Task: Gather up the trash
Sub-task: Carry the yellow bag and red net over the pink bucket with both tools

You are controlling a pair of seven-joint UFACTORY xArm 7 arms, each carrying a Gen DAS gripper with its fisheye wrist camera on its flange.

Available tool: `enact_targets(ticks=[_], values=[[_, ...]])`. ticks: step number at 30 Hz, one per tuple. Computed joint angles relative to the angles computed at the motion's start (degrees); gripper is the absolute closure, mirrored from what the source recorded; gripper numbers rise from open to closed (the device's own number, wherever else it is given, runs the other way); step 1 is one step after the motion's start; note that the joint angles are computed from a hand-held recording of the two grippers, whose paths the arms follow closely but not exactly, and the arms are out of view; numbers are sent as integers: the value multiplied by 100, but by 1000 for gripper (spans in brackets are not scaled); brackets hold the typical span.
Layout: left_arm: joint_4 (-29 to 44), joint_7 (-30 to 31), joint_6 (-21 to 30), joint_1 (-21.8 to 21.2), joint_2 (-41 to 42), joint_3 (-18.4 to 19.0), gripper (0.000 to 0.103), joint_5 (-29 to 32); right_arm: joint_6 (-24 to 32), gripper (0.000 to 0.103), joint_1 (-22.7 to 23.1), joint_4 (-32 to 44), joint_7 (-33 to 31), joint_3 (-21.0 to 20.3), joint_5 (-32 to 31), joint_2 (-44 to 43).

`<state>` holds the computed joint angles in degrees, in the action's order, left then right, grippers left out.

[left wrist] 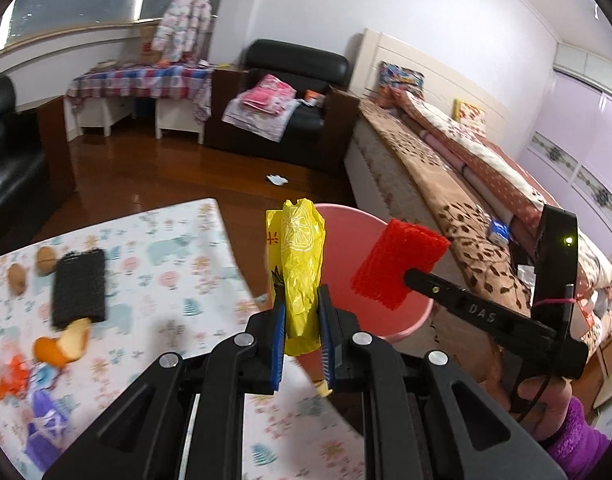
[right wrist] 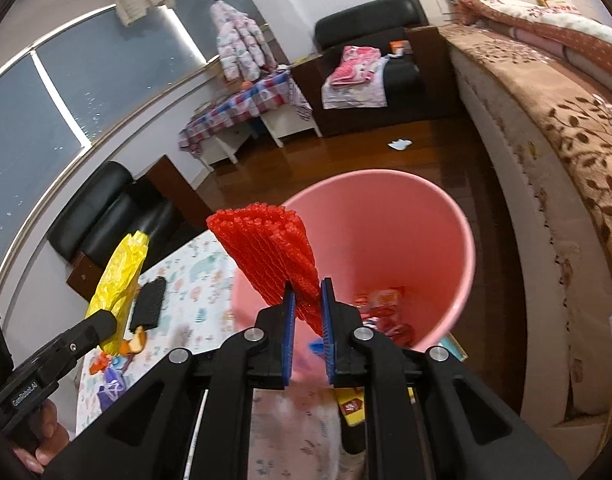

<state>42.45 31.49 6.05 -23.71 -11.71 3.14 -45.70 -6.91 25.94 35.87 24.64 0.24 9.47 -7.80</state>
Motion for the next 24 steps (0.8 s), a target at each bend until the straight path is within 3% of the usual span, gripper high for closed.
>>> enact_targets(ticks=[2, 7, 12, 15, 24], values=[[215, -19, 90, -44, 250, -57, 89, -14, 35, 90, -281, -48, 59, 209, -80, -12], [594, 20, 250, 179, 735, -410, 89, -82, 103, 90, 3, -97, -100, -171, 89, 10], [873, -398, 345, 528, 1137, -823, 89, 314, 146, 90, 69, -117, -288, -282, 283, 26], [923, -632, 309, 663, 1283, -988, 89, 558, 148, 90, 354, -119, -505, -547, 524, 42], [994, -1418, 319, 880, 1484, -1201, 87, 1323, 142, 90, 581, -94, -840, -702, 985, 79]])
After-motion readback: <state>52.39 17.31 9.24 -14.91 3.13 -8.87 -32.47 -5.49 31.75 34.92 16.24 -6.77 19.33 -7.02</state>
